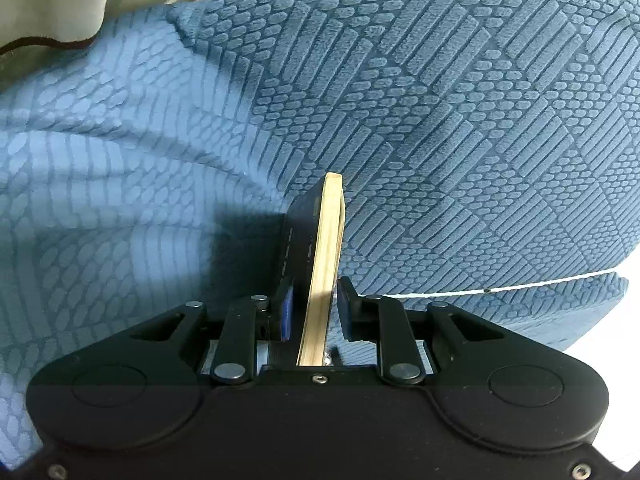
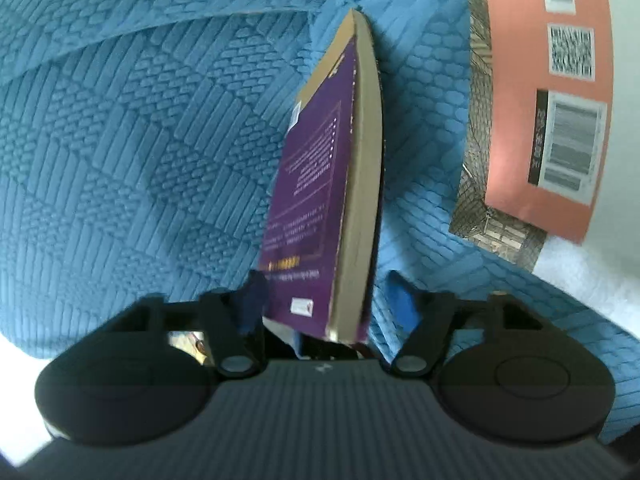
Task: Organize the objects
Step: 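Raise the purple paperback upright off the seat with both grippers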
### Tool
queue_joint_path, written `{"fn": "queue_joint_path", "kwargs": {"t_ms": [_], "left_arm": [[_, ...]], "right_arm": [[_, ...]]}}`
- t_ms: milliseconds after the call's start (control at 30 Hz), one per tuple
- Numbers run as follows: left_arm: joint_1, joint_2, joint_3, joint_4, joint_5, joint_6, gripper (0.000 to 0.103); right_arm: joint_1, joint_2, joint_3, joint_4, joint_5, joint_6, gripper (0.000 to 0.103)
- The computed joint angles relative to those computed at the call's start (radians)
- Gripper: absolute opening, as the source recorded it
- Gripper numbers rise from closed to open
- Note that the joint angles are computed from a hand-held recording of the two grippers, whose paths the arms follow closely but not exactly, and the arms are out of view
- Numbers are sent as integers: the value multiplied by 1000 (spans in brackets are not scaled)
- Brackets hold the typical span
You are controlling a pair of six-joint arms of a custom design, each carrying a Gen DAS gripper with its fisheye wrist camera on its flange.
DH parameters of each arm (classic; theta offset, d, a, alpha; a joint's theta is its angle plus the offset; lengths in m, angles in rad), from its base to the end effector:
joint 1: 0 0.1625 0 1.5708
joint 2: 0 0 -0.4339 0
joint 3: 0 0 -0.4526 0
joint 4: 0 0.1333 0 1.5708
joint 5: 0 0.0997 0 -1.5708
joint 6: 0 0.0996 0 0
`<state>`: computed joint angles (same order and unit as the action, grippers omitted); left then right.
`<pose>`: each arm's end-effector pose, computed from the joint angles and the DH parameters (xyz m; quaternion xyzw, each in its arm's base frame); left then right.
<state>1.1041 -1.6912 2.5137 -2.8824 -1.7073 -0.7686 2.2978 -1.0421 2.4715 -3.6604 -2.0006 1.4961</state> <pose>-0.0686 -0.4023 0.2213 0.1292 -0.9595 0.1586 0.1938 0.3457 -0.2505 0.0787 0.4108 0.8308 -0.3212 0.1944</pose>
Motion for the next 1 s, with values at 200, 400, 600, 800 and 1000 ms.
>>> {"fn": "queue_joint_path", "kwargs": {"t_ms": [200,400,600,800,1000], "left_arm": [[-10,-6,-9,36,31,0,22],[-1,9,-1,-9,6,-12,34],[-9,40,11,-47,8,-73,34],[-36,66,20,-48,25,-120,25],[-84,33,34,-11,88,-117,15]], "right_arm": [[5,-8,-25,43,-21,-17,20],[9,-105,-25,165,-71,-68,15],[-12,-197,1,235,-55,-120,15],[-27,-269,26,295,-34,-150,15],[-41,-323,47,347,-23,-180,15]]}}
